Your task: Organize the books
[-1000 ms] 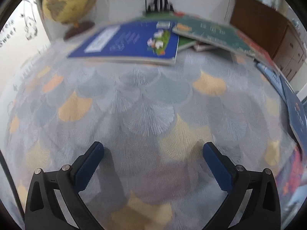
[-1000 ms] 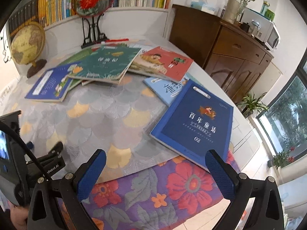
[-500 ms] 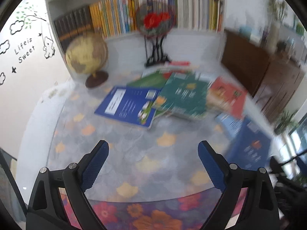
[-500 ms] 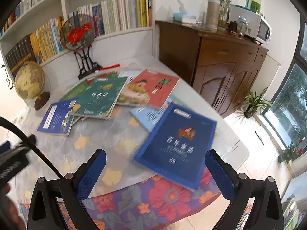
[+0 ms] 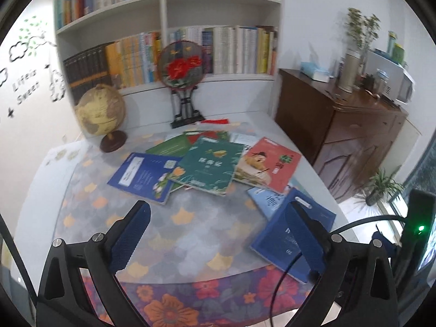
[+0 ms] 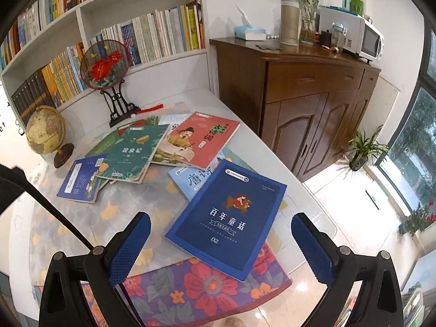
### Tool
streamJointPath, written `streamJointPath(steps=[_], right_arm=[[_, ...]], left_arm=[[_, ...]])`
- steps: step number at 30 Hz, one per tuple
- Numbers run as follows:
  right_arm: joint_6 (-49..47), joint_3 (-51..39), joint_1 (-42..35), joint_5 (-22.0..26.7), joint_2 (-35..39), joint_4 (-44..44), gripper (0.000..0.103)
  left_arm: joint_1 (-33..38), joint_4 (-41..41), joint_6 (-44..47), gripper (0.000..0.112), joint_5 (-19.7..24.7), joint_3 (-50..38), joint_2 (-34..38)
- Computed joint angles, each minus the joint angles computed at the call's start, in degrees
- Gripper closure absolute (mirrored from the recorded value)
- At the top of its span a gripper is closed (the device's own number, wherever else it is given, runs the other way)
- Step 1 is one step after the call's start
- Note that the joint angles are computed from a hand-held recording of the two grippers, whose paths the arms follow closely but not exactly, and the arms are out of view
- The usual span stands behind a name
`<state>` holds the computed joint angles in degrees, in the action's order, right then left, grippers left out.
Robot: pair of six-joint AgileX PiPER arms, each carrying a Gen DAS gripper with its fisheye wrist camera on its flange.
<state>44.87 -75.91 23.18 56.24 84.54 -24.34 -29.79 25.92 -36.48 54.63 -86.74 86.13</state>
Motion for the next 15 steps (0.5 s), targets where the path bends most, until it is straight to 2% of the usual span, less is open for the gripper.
streamJointPath(steps=[4, 6, 9, 15], right_arm=[[1.61, -0.6, -1.24, 0.03, 1.38, -0.32, 0.001], [3.97, -2.23, -1.31, 1.23, 3.0, -1.77, 0.001], [7.22, -6.01, -1.23, 3.72, 6.1, -4.43, 0.001], [12.83, -12.49, -1.14, 7.69, 12.12, -7.09, 0.001]], left_arm=[[1.33, -3.54, 6.65, 0.013, -3.88, -3.35, 3.53], [2.38, -5.0, 10.38, 0.013, -3.93, -6.22, 6.12], [5.36, -10.99, 18.22, 0.013, -6.27, -9.5, 9.01], [10.12, -21.72, 32.34, 0.012, -6.83, -17.54, 15.74]])
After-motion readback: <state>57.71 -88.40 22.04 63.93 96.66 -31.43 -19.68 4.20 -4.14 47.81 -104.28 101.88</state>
